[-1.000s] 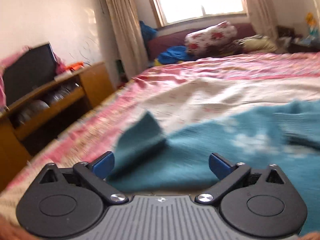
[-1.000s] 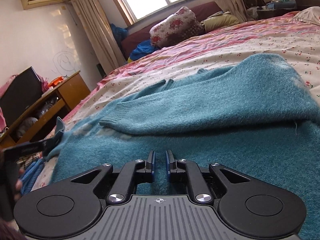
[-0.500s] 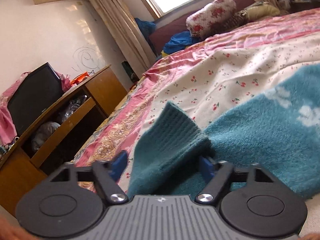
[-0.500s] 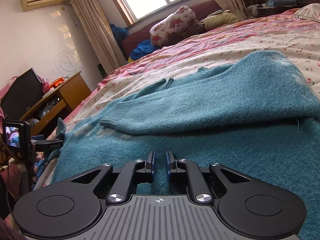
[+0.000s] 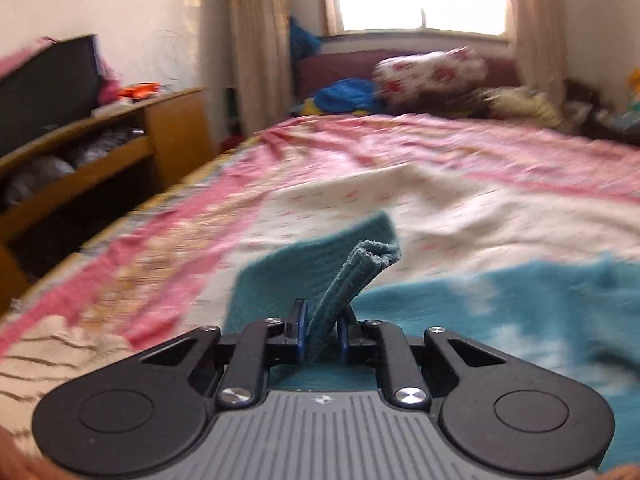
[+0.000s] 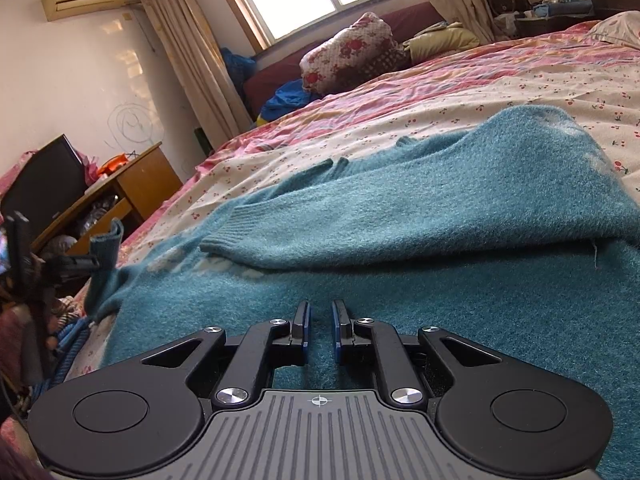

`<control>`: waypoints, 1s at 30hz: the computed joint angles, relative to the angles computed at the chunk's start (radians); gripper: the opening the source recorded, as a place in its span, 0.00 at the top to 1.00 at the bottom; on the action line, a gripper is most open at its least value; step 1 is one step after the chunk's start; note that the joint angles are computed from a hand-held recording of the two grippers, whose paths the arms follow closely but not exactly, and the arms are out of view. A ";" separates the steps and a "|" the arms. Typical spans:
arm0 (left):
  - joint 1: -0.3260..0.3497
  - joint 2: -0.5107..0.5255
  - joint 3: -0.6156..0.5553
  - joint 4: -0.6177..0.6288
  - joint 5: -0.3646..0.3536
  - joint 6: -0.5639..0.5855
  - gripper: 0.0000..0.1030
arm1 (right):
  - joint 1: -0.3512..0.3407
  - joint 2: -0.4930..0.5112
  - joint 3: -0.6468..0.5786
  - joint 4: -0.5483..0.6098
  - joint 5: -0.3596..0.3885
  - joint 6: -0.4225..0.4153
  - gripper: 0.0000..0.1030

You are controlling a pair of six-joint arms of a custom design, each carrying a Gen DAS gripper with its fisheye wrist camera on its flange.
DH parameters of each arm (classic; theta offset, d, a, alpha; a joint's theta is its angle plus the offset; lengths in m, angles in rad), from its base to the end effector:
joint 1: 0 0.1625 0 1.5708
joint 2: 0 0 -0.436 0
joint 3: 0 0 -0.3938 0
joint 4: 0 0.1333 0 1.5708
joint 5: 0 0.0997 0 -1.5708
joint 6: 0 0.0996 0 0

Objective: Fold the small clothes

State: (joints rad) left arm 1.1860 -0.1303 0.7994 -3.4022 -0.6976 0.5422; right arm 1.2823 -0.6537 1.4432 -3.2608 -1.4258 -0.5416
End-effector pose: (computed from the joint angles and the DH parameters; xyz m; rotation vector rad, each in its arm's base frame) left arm -0.1208 -0.8568 0.0410 0.3327 1.9844 -1.1891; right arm -0.0754 -0.7731 0.1649 0.4237 -2.5983 1.2408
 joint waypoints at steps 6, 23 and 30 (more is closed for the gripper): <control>-0.063 -0.065 0.161 0.077 -0.210 -0.162 0.79 | 0.001 -0.003 0.000 0.005 -0.003 0.008 0.88; -0.133 0.005 0.271 0.163 -0.297 -0.183 0.63 | -0.055 -0.060 -0.055 0.259 0.201 0.303 0.61; -0.143 -0.014 0.370 0.049 -0.302 -0.118 0.51 | -0.074 -0.046 -0.094 0.361 0.311 0.394 0.49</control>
